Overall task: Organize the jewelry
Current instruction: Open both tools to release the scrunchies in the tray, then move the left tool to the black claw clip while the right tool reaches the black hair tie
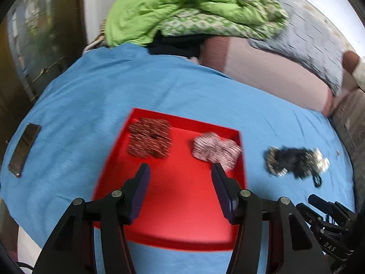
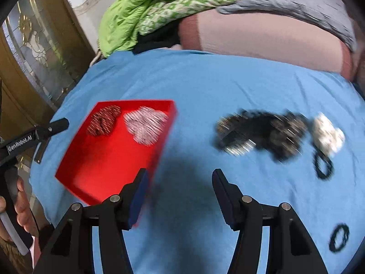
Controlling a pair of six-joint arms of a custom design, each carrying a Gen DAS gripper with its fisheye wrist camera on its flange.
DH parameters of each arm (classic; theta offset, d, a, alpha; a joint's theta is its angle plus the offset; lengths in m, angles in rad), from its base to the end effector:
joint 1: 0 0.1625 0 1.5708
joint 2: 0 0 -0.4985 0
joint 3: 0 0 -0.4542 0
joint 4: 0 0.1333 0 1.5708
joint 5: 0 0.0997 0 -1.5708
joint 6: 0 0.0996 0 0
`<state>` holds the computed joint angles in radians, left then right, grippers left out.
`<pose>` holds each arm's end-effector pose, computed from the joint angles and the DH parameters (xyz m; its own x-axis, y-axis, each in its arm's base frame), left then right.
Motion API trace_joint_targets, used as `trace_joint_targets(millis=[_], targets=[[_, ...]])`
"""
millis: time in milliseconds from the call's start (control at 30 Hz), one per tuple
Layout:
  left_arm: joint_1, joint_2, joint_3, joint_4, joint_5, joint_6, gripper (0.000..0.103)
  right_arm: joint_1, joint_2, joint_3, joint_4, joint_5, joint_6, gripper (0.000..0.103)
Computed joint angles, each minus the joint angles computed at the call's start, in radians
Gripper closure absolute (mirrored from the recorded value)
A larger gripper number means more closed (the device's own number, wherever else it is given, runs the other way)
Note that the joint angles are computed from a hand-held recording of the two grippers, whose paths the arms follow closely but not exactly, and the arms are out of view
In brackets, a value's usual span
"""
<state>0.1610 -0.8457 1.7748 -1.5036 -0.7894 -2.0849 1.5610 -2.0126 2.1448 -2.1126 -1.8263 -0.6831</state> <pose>-0.5570 -0.2966 0.0496 -0.6981 -0.4671 -0.5428 0.1453 0.6499 -0.7460 0.1045 -0.3680 0.5046 -0.7553 -0.4935 0.4312 -0.6031 0.7809 -0.1626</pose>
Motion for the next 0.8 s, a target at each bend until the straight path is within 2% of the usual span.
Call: trace_joint_targets(millis=[200, 400, 633, 800], targets=[[0.016, 0.081, -0.043, -0.168, -0.010, 0.166, 0.049, -0.169, -0.090, -0.024, 0.001, 0.002, -0.095, 0.040], [0.045, 0.168, -0.114, -0.282, -0.009, 0.330, 0.049, -0.352, -0.122, -0.080, -0.022, 0.062, -0.144, 0.039], [0.099, 0.250, -0.196, -0.340, 0.016, 0.507, 0.049, -0.482, -0.125, -0.131, -0.076, 0.141, -0.178, 0.038], [0.139, 0.283, -0.233, -0.382, 0.019, 0.605, 0.049, -0.530, -0.112, -0.141, -0.147, 0.143, -0.197, 0.036]])
